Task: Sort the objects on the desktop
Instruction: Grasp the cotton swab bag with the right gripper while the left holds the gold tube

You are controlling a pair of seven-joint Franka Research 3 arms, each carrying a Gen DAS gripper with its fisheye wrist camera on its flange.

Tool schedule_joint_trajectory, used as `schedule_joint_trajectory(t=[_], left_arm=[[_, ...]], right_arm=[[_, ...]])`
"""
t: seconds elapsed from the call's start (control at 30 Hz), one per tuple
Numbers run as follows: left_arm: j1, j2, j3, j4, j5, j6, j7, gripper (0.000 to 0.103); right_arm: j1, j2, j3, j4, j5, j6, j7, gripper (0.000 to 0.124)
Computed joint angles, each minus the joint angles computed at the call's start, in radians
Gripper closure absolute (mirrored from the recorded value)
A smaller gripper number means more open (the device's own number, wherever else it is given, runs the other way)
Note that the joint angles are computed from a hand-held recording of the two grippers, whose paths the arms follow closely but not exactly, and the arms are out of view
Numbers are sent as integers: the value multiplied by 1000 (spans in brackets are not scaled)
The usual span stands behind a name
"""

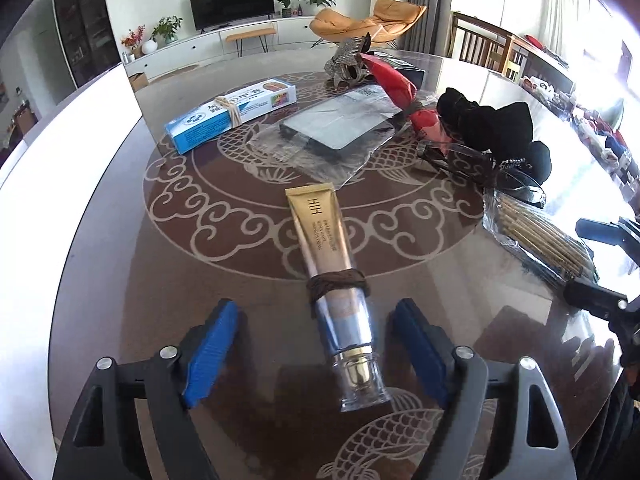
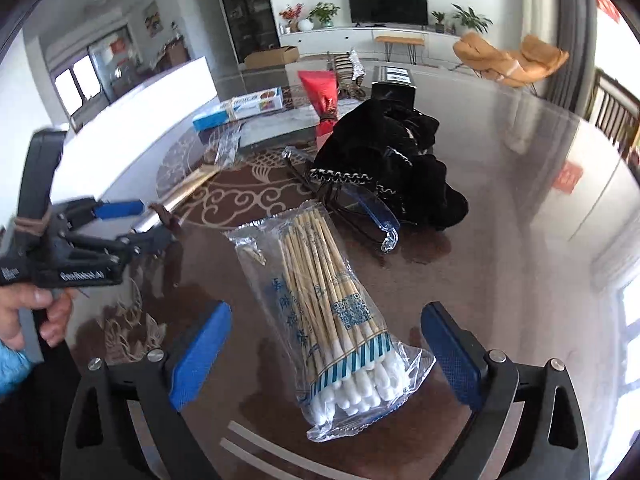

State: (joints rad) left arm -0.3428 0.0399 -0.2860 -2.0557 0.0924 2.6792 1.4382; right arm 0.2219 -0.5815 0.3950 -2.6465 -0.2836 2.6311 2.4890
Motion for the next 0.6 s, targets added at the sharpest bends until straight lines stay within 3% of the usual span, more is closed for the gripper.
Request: schedule_joint_trajectory(t=[0.1,0.2,0.43,0.6], left_arm=[[3,5,5,4,27,-4,-31,14],[6,31,5,27,38,-8,-29,0],[14,41,1,23,26,34,-10,0],[11,48,1,42,36,0,-32,0]], right_arm=[[-9,50,8,22,-35,-16,-23,28],[-16,60,0,15,-60,-5,-19,25],[-31,75,10,6,-104,25,23,21],[-33,97,7,20,-127,28,41,21]])
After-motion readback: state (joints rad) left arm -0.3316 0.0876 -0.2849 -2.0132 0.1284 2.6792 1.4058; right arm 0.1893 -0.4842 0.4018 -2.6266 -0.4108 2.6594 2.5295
